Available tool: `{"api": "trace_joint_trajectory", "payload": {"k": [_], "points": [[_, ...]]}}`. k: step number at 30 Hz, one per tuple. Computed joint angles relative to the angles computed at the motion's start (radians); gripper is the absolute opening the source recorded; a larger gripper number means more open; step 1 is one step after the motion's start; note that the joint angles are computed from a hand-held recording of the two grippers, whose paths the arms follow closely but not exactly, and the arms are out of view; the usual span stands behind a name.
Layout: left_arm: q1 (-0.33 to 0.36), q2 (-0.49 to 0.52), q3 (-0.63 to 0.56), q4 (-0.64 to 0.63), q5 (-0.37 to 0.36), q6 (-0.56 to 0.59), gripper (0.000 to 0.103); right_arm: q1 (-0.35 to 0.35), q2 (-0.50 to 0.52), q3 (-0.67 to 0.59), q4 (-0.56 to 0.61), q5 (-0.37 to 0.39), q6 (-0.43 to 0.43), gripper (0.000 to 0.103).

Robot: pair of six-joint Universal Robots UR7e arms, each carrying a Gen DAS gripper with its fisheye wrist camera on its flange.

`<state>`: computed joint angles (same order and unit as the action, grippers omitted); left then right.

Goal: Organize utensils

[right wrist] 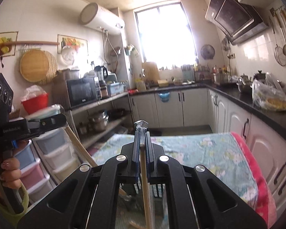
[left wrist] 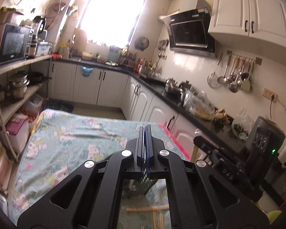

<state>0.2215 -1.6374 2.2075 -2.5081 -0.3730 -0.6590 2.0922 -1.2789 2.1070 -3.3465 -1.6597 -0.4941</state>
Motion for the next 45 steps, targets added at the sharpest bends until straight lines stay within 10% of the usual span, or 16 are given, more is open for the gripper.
{"api": "trace_joint_trajectory", "payload": {"k": [12, 45], "points": [[0.033, 0.062, -0.075, -0.111, 0.046, 0.161, 0.000, 0.020, 0.100, -0.121, -0.064, 0.067, 0.014, 0.005], [0.215, 0.022, 0.005, 0.074, -0.070, -0.061, 0.000, -0.066, 0.295, -0.147, -0.257, 0.026, 0.020, 0.006]]}}
